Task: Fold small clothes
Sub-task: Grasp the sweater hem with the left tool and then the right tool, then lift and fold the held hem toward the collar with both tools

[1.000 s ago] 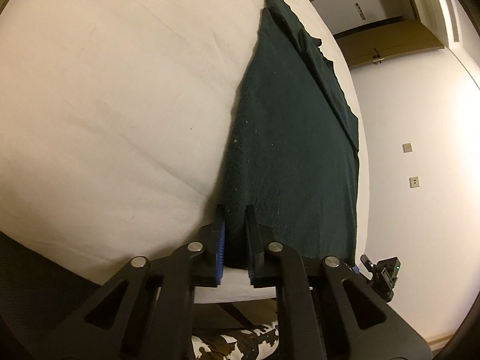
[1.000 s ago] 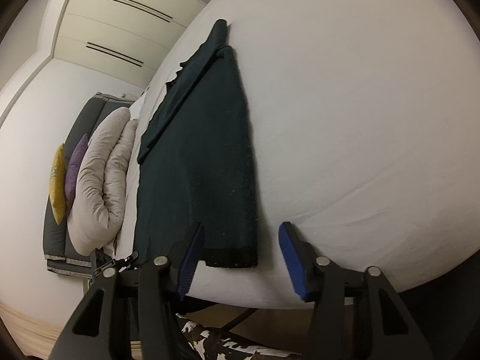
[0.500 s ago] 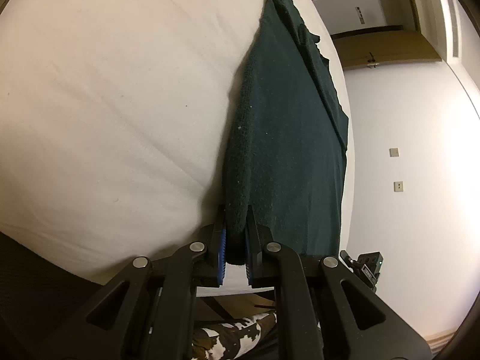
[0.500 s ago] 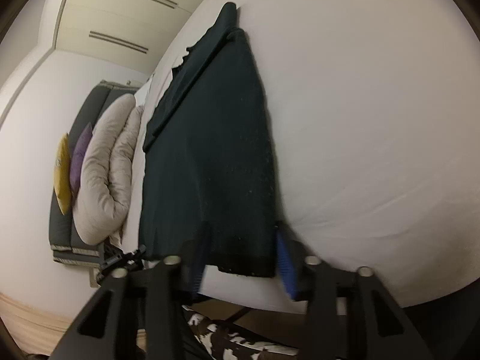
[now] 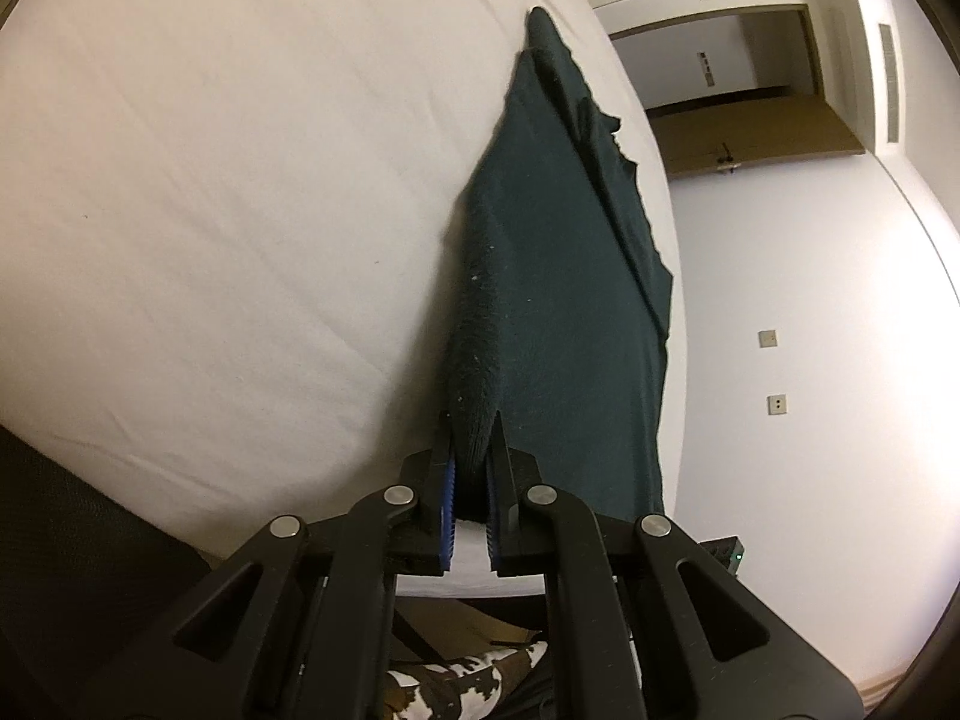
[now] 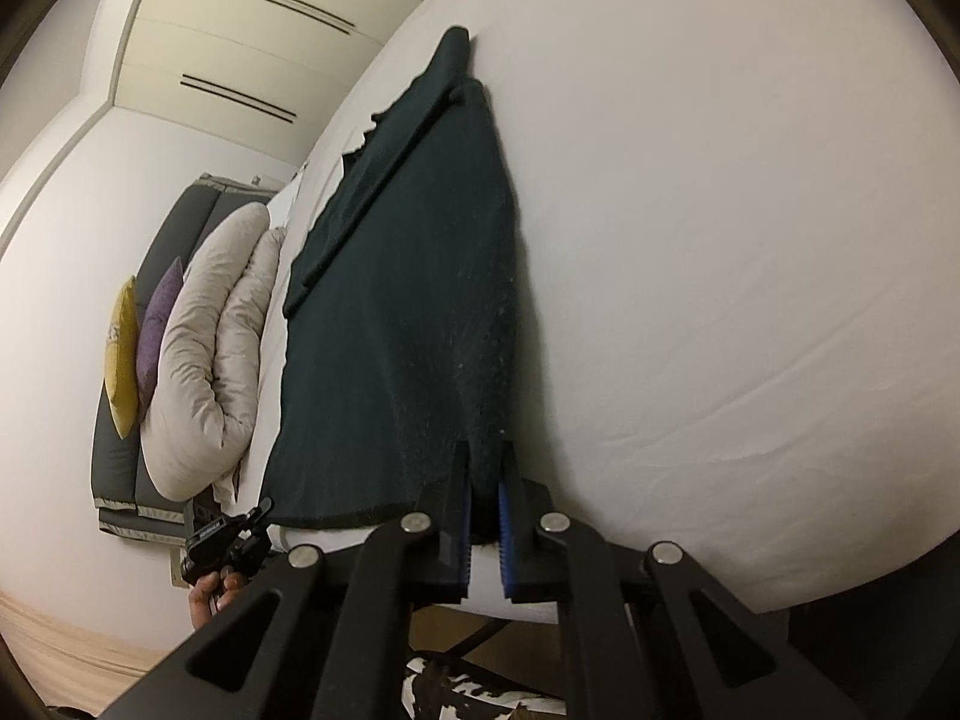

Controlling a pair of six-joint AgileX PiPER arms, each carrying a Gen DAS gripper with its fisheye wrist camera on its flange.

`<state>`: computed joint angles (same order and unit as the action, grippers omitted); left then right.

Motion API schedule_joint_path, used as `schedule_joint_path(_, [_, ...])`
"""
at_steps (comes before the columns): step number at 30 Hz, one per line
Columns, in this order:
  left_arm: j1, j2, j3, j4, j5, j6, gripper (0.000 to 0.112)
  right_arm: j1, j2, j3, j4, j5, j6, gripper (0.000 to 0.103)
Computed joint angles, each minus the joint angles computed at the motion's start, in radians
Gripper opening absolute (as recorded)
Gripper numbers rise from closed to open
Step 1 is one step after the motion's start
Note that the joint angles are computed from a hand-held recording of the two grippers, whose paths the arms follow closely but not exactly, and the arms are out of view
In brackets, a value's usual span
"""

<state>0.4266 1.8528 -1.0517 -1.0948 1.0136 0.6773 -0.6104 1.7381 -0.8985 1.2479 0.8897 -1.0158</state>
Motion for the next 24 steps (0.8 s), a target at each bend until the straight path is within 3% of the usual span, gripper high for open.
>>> schedule_joint_path(18, [0.058, -0.094, 0.003, -0.104, 0.107, -0.008, 0.006, 0.011, -0.095, 0.007, 0.097, 0.059, -0.047, 0.007])
schedule_joint_path(24, [0.051, -0.066, -0.112, -0.137, 0.126, -0.073, 0.006, 0.050, -0.074, -0.095, 0.105, 0.061, 0.023, 0.007])
